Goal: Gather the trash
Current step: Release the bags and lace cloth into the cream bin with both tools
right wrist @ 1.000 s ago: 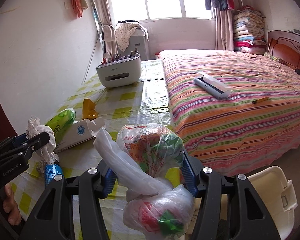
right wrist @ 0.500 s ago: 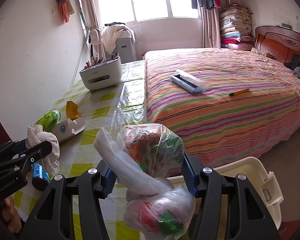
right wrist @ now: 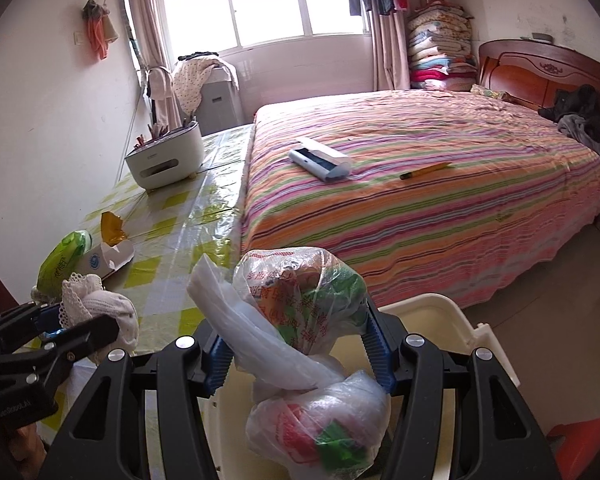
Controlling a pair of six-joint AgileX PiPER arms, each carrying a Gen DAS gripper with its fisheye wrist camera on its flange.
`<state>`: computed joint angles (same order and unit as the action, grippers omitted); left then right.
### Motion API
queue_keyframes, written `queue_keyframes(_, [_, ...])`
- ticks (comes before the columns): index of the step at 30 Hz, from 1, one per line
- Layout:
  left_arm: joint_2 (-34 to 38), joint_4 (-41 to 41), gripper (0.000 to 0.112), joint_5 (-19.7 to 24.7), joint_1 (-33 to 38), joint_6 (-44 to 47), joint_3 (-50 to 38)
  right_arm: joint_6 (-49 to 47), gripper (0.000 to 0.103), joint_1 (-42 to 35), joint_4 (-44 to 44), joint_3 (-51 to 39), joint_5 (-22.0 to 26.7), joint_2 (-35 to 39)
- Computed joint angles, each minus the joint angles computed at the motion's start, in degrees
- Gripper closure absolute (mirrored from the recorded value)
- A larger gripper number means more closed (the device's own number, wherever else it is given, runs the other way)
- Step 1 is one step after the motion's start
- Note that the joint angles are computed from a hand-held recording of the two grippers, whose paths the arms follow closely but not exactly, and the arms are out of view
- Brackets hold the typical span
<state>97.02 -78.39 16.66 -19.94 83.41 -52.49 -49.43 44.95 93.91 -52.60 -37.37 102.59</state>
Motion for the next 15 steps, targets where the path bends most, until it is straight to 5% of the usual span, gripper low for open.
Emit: queue_keyframes(15, [3.2,7.9,0.064,2.6,-10.0,-9.0,-3.3,4.7,0.047,-1.0,1.2,8.4,-2.5,-5.6])
